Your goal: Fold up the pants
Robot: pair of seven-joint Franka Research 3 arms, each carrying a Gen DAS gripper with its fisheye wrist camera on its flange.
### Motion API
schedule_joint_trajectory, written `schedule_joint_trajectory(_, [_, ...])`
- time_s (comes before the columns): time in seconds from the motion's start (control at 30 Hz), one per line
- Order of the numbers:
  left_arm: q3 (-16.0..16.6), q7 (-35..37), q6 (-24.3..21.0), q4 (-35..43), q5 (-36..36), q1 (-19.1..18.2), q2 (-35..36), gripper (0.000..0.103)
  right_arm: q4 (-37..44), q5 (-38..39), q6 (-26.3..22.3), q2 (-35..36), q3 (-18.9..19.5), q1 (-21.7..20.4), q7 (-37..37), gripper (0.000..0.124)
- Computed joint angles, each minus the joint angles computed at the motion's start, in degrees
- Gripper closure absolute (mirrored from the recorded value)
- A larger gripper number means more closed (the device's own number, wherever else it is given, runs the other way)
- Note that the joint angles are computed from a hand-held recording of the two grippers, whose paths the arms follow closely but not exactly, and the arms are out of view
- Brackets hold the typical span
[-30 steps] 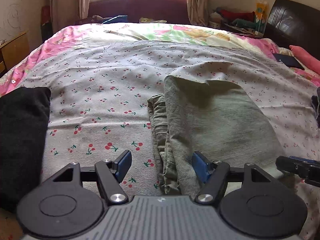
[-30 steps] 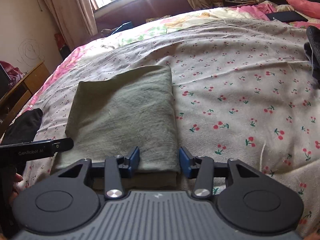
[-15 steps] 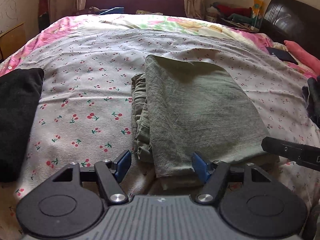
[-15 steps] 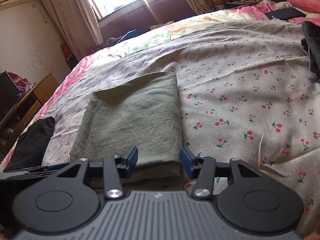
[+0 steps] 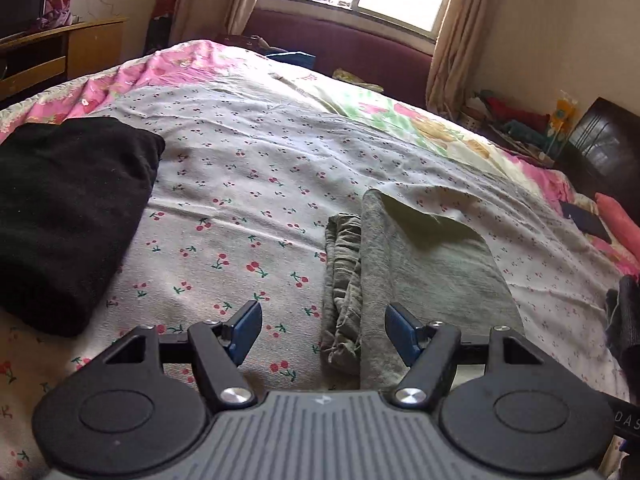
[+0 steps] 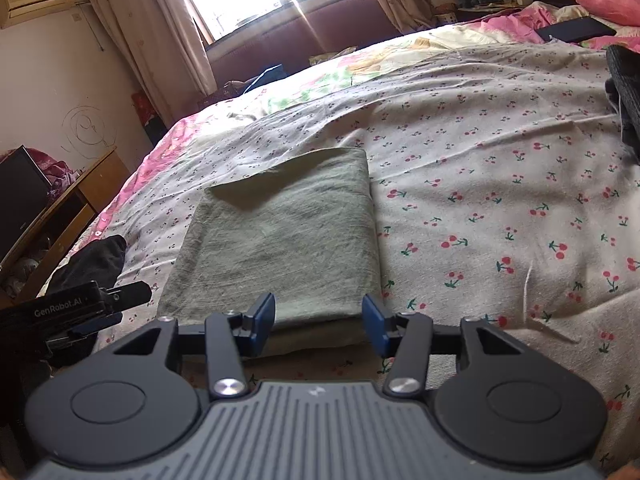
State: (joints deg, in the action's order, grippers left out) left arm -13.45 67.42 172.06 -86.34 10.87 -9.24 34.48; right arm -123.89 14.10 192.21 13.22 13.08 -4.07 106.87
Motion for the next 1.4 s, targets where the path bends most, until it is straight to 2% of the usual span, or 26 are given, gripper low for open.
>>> schedule_joint_trajectory(0.13, [4.5,-4.3,3.3,-2.8,1.7,-2.1,-2.8,0.022,-0.2,-1.7,1.2,0.3,2.0,-2.5,1.2,0.074])
schedule_joint_trajectory(0.2, [11.7,-8.3,4.3,-4.6,6.3,-6.7,-5.2,0.022,-0.1,-3.8,1.6,0.8,3.9,-4.9,2.4,0.074])
schedule_joint_trajectory(0.23, [13.7,-9.2,4.1,-4.9,8.6,-7.8,-5.9,0.021,0.1,-4.8,1.8,1.1,4.2,-5.4,2.8,0.074])
schedule_joint_trajectory(0.3, [16.3,-10.4,2.8,-5.2,12.9,-9.4,-7.0,0.019,0.8,-6.6,1.6,1.9,4.9,-6.5,3.4,0.074])
schedule_joint_trajectory(0.33, [16.4,-10.9,2.8,-5.5,14.3,-9.4,-7.5,0.019,1.2,-7.5,1.2,2.3,5.8,-7.5,3.8,0.073])
schedule_joint_trajectory(0.37, [15.2,-10.6,2.9,-5.7,14.7,-8.5,-7.7,0.018,1.5,-7.8,0.8,2.6,6.2,-7.9,4.1,0.073])
schedule_joint_trajectory(0.5, [5.7,-4.4,0.8,-4.6,12.2,-2.9,-5.9,0.018,1.1,-8.1,0.9,2.3,6.5,-8.0,3.4,0.073])
schedule_joint_trajectory(0.53, [3.9,-2.4,-0.5,-4.1,11.4,-2.3,-5.3,0.017,0.8,-8.2,1.0,2.1,6.4,-7.9,3.4,0.072])
schedule_joint_trajectory(0.57, [3.4,-1.2,-1.3,-3.8,11.3,-2.6,-4.9,0.017,0.7,-8.2,1.0,2.0,6.4,-8.0,3.5,0.072])
schedule_joint_trajectory(0.73, [2.8,3.3,-1.6,-3.8,11.3,-4.2,-4.0,0.016,0.6,-8.2,0.9,2.0,6.2,-7.9,4.6,0.071])
schedule_joint_trajectory(0.83, [5.7,2.0,-1.6,-3.4,12.8,-6.9,-3.9,0.014,0.9,-7.1,0.3,1.9,3.5,-5.1,3.7,0.071])
schedule_joint_trajectory(0.87, [6.2,1.6,-1.5,-3.4,13.0,-7.2,-3.9,0.013,0.8,-6.1,-0.3,1.5,1.6,-3.1,3.1,0.071])
schedule_joint_trajectory(0.9, [6.5,1.1,-1.3,-3.4,13.0,-7.4,-3.9,0.011,0.6,-5.0,-0.5,1.1,1.4,-2.7,2.5,0.071])
schedule_joint_trajectory(0.97, [6.0,0.8,-1.0,-3.4,12.3,-6.8,-3.7,0.009,-0.3,-5.3,0.2,0.7,4.6,-5.9,3.2,0.071])
schedule_joint_trajectory(1.0, [4.9,1.4,-1.0,-3.3,11.6,-6.0,-3.5,0.008,-0.4,-5.1,0.6,0.5,4.2,-5.4,3.0,0.071])
schedule_joint_trajectory(1.1, [3.6,3.2,-1.4,-2.9,10.5,-5.1,-3.0,0.007,-0.1,-2.6,-0.6,0.1,-2.1,1.5,1.0,0.071])
schedule_joint_trajectory(1.23, [5.8,2.4,-0.4,-3.0,12.1,-7.1,-3.0,0.0,0.0,0.0,-0.8,-0.1,-4.5,4.9,-1.3,0.07])
schedule_joint_trajectory(1.3, [6.9,1.9,0.2,-3.2,13.2,-7.9,-3.0,0.0,0.1,1.0,-0.3,0.0,-5.2,6.0,-2.3,0.07])
schedule_joint_trajectory(1.4, [7.7,1.1,0.2,-3.0,14.1,-8.6,-2.9,0.0,0.4,3.4,-0.2,0.2,-9.1,10.4,-4.3,0.07])
